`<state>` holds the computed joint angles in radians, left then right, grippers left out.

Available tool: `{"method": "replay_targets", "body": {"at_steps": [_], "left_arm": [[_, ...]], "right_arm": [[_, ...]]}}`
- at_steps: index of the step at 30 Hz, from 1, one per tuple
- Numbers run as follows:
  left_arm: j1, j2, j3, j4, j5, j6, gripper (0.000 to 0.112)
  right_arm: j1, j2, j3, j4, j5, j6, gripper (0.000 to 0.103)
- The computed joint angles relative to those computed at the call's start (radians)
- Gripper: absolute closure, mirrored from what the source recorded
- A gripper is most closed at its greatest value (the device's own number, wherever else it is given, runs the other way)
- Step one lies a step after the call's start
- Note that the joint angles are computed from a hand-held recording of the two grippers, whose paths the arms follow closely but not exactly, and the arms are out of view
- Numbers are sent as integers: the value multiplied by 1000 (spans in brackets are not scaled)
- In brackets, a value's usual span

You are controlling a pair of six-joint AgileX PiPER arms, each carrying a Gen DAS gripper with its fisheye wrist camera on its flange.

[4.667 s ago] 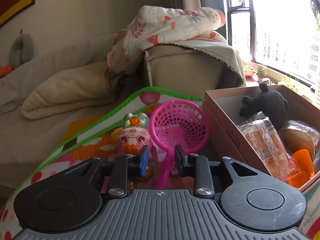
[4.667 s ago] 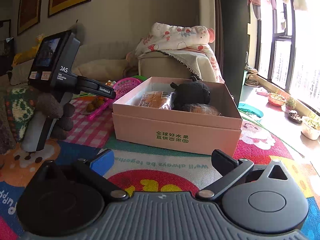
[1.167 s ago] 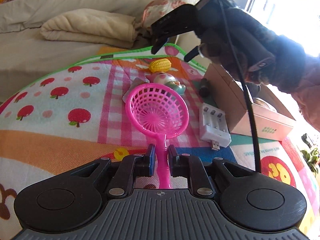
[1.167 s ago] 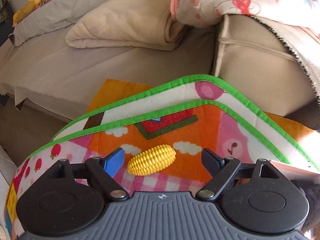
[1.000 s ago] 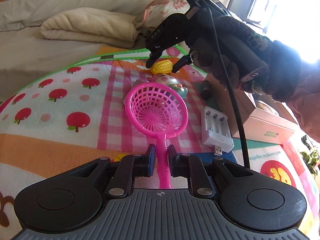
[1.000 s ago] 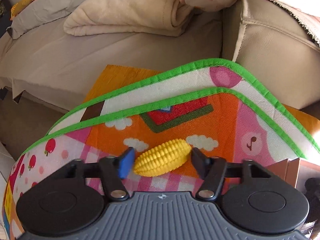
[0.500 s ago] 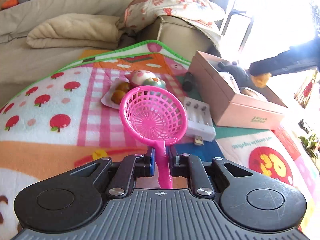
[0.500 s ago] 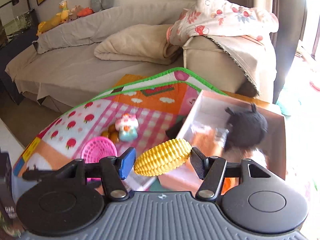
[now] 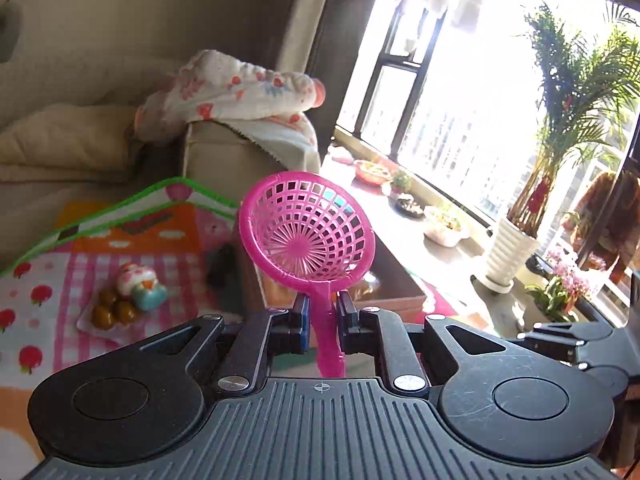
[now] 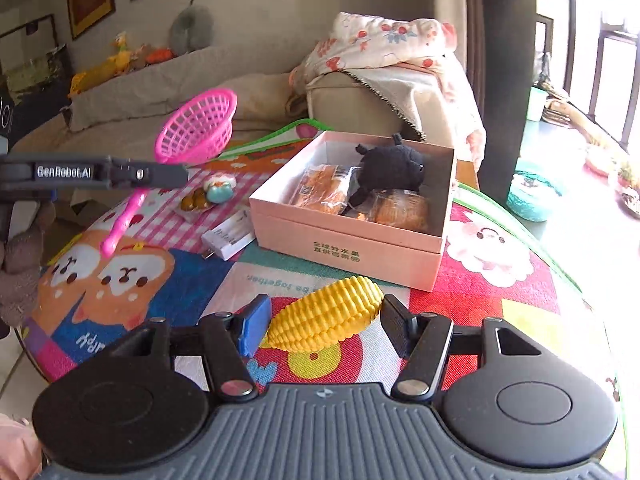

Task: Organize objects
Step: 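Carry the pink net into the box with left while right holds the corn toy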

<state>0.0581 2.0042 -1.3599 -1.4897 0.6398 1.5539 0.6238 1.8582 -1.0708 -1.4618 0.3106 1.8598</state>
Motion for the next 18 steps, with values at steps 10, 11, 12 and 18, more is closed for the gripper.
{"method": "replay_targets", "body": {"at_steps": [10,11,12,18], "left_arm": [[-153,378,-674,166,13,-348,96],[-163,428,-736,191,15,-393,94],[-171,476,-794,231,16,-437,94],[-192,705,-1111,627,78,-835,93]], "right_arm": [[28,42,-57,33,128,69,42],[21,52,-69,54,122,45,42],[13,63,-80,76,114,22,42],[-12,128,-143,183,98,-73,42]]}}
